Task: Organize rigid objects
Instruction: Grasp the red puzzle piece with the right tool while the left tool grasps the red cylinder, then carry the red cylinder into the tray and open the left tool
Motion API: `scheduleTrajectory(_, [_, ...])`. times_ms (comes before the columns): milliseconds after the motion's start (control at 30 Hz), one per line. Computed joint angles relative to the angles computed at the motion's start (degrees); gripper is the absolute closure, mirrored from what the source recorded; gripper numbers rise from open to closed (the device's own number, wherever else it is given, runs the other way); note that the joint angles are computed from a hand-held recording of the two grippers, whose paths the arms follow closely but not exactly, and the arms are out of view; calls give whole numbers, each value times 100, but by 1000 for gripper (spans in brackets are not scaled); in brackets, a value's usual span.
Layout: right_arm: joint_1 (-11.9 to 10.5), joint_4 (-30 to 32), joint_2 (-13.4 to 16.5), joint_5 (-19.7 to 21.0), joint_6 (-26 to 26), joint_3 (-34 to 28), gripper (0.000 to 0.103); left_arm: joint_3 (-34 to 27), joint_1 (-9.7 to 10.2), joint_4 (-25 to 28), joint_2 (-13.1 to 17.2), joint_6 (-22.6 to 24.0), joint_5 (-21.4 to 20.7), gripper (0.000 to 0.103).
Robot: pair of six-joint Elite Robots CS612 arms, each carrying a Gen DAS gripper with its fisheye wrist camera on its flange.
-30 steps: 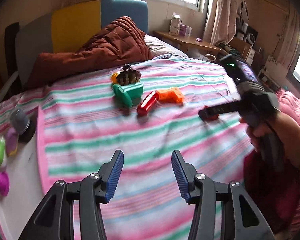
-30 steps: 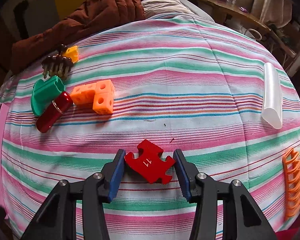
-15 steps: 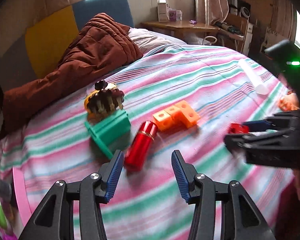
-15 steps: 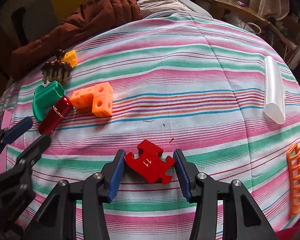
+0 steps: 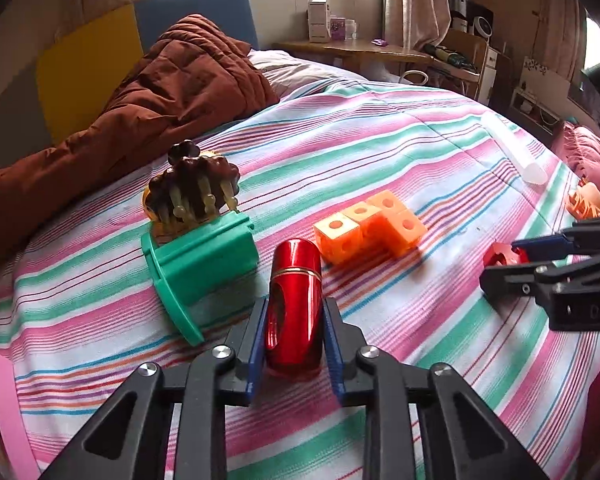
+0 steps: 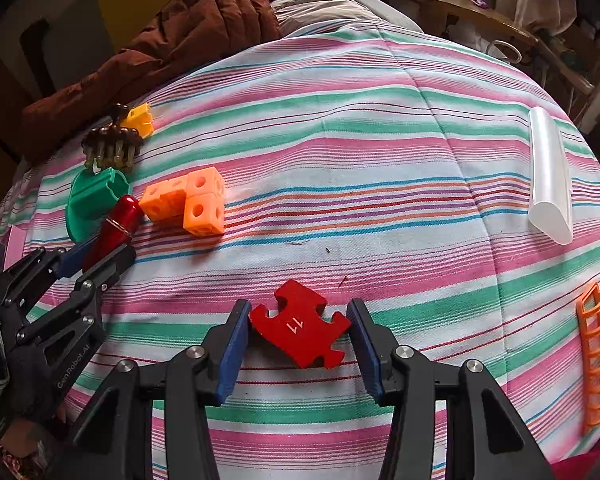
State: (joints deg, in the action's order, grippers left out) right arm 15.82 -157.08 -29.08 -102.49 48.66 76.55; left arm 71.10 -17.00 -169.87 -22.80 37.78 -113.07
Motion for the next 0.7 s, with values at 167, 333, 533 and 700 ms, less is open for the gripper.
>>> scheduleTrajectory(167, [7, 5, 11, -22, -2, -23, 53, 30, 30, -4, -11, -75, -42, 78])
scheduleTrajectory(333, [3, -73, 8, -41, 13, -7, 54, 186, 79, -188, -60, -225, -2, 78])
scheduleTrajectory(533, [8, -104, -18, -70, -36, 45, 54, 408, 193, -261, -162, -475, -48, 78])
scheduleTrajectory(700, [23, 14, -4, -111, -112, -8, 54, 517, 242, -319, -211, -591, 7, 77])
